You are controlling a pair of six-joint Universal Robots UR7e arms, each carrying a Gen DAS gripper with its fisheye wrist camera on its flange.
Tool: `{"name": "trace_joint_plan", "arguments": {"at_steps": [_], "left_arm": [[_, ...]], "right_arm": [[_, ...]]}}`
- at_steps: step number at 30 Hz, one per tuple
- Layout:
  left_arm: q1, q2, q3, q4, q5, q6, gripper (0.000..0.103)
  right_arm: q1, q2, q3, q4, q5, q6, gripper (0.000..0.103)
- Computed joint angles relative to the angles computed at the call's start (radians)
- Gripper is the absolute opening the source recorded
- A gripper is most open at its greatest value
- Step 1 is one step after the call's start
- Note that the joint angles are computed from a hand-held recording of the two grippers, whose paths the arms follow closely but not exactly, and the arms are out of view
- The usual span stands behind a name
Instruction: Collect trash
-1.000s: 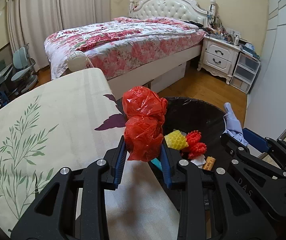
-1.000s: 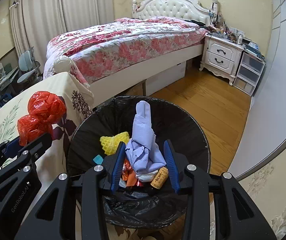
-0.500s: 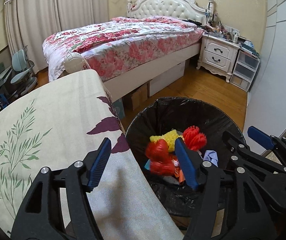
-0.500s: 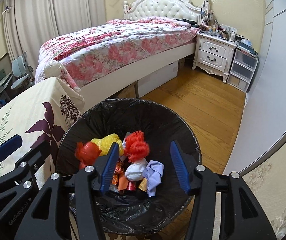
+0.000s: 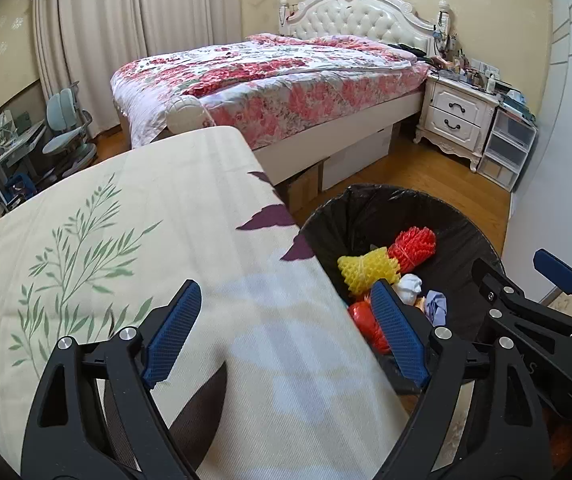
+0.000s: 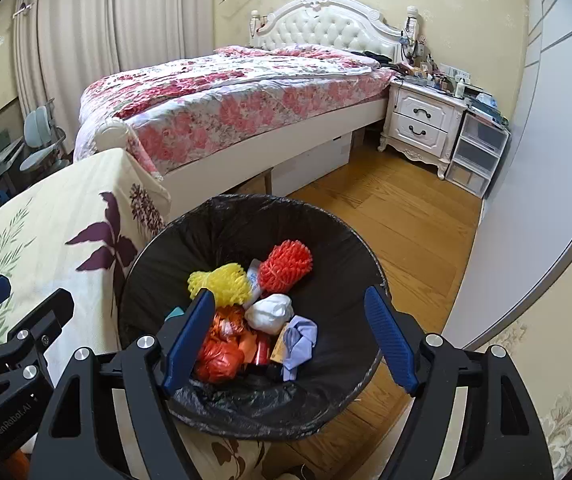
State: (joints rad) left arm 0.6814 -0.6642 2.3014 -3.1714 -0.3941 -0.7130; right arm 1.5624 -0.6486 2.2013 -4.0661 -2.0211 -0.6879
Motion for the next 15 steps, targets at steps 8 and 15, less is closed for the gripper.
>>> {"name": "trace_joint_plan", "arguments": {"at_steps": [8, 15], "left_arm": [[-0.068, -0.075, 0.09, 0.148, 0.031, -0.197, 0.089], [-0.14, -0.157, 0.175, 0.315, 0.043, -0.415, 0.09]], "right_arm": [[0.027, -0.005, 0.059, -0.053, 0.008, -0.006, 0.081], [0.046, -0.006, 0.118, -0.118, 0.024, -0.015, 0.081]]}}
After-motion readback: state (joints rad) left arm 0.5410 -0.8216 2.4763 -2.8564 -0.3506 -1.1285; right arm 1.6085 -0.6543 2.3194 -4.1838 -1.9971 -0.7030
